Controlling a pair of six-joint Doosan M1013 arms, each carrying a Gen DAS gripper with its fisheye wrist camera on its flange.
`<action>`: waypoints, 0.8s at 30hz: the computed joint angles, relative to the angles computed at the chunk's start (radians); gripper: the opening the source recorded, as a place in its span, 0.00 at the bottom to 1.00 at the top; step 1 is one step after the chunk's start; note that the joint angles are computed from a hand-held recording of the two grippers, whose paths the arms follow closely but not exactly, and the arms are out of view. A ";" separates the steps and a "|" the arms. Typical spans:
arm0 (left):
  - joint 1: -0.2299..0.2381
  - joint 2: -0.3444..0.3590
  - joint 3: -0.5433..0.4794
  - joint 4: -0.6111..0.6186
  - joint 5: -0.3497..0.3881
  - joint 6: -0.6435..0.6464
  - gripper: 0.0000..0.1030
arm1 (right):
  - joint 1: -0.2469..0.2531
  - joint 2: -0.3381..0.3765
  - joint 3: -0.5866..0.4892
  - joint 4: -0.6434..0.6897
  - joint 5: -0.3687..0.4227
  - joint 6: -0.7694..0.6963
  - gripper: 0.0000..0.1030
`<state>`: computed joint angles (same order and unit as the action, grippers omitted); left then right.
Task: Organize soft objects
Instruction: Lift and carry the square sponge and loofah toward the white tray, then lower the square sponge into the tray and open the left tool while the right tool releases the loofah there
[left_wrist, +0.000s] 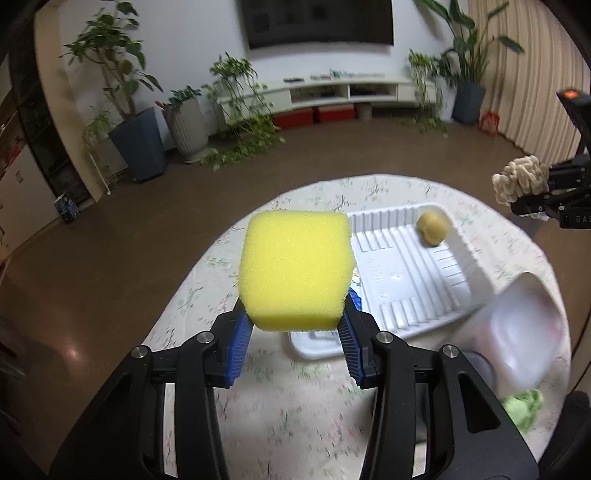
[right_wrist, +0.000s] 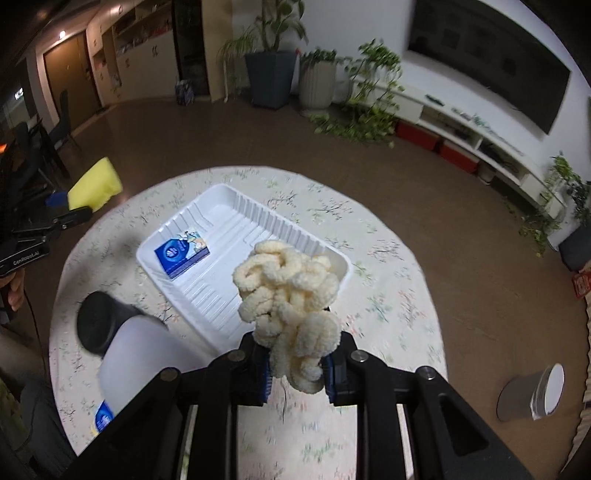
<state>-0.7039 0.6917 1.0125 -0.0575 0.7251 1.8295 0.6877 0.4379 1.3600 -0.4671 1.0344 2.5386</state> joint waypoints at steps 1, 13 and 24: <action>-0.003 0.026 -0.036 0.003 0.024 0.012 0.39 | -0.013 0.014 -0.013 0.027 -0.006 -0.035 0.22; -0.016 0.239 -0.360 -0.014 0.291 0.072 0.40 | -0.096 0.132 -0.111 0.214 0.003 -0.304 0.22; -0.014 0.286 -0.397 -0.009 0.335 0.066 0.41 | -0.114 0.222 -0.182 0.314 0.054 -0.453 0.23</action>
<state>-0.7177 0.9773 0.6155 -0.0667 1.0596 1.8956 0.5739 0.6602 1.1776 -0.1536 1.0880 2.0860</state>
